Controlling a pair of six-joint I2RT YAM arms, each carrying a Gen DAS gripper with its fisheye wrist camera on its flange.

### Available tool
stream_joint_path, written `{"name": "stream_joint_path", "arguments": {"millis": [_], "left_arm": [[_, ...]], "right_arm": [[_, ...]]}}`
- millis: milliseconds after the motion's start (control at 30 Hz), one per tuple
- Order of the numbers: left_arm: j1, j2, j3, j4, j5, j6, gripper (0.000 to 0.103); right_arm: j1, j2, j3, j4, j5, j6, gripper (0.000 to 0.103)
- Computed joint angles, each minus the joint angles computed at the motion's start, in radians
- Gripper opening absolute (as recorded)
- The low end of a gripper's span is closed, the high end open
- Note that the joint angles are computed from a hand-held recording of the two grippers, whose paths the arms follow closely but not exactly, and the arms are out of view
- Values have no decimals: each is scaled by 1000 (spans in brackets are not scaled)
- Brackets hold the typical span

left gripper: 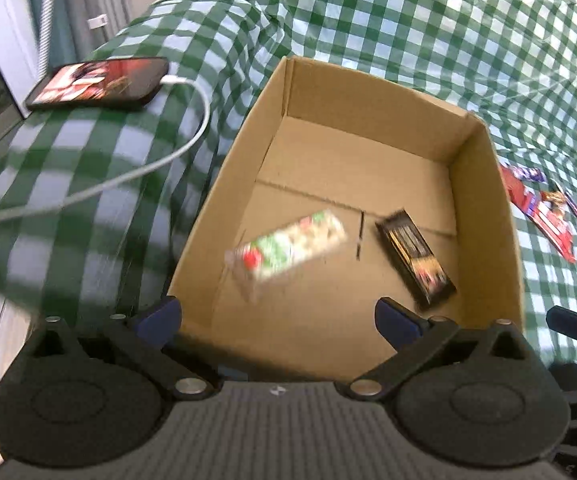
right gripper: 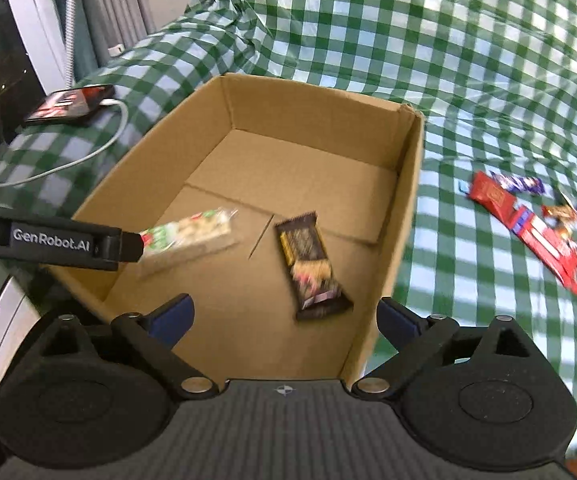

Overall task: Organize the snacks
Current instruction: 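Lift both tools away from the box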

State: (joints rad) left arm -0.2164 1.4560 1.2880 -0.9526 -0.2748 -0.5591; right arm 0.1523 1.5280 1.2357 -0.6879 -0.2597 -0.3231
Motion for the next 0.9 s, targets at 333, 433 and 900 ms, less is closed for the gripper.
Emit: {"name": "stream_joint_path", "arguments": {"millis": [333,433,900], "left_arm": [[-241,-175,-8,-166,-171,-190,103],[-315,-186,15,-220,-221,-248,103],[-491,-158,101,-342,-338,-366,103]], "right_arm": [[-101,-340,-165,-61,-74,-61,101],[-155,-382,-175,-79,-118,-75,101],[-297,-483,-189,-147,-242,-87,102]]}}
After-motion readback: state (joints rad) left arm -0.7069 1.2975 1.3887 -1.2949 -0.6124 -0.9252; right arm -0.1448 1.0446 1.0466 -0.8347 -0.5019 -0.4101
